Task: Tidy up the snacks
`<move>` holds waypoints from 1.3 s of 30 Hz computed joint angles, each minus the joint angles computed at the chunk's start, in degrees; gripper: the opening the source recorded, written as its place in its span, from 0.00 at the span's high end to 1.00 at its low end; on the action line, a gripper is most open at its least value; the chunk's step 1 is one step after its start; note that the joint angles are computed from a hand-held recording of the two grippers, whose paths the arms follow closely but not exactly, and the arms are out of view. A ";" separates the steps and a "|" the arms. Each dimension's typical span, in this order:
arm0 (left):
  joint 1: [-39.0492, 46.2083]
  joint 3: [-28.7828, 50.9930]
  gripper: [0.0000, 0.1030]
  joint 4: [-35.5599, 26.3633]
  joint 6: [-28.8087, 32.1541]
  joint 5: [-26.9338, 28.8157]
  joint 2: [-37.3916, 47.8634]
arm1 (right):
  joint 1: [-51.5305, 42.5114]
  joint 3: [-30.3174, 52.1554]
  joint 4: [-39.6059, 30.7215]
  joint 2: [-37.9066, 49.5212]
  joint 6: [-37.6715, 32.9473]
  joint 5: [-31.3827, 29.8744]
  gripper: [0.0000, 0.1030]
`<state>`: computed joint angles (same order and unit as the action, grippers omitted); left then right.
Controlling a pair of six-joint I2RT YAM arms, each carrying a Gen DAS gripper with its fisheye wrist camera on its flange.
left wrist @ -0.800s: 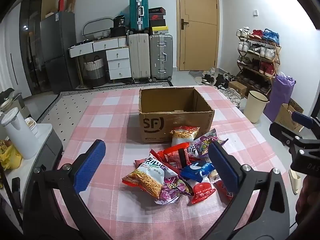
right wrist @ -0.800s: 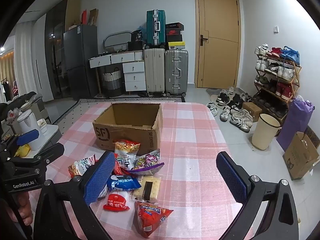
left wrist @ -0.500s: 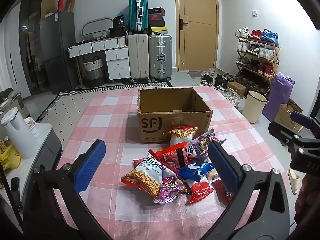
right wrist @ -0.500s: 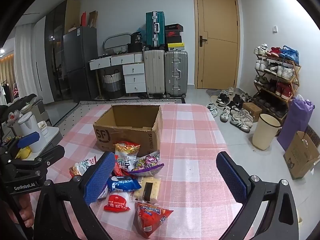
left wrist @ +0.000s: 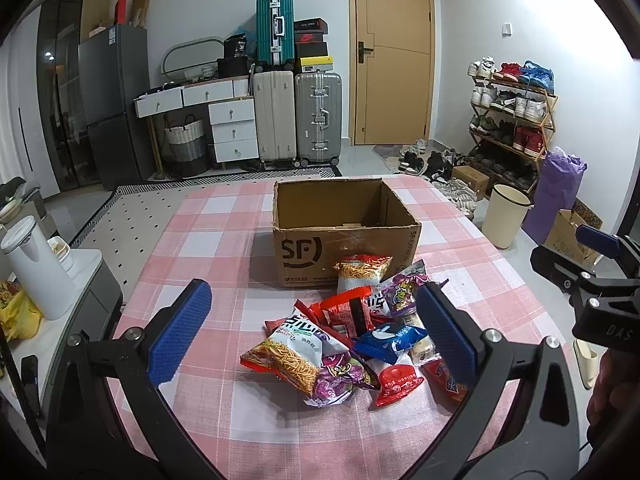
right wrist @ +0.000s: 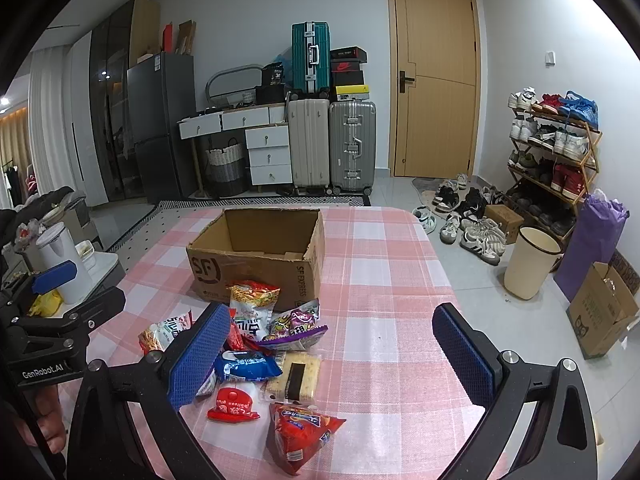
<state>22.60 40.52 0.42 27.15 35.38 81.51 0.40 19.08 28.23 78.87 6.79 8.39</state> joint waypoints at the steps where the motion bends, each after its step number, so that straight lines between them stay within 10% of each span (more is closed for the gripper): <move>1: 0.09 0.23 0.01 -0.29 0.09 0.12 0.09 | 0.06 0.02 0.02 0.05 0.08 -0.04 0.00; 39: 0.53 0.34 0.01 -1.66 0.18 0.60 -0.92 | -0.10 -0.52 -1.00 -1.27 -0.44 -0.06 0.00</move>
<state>23.13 40.86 -1.24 27.33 35.99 80.59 0.31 18.57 27.23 77.60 6.35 8.33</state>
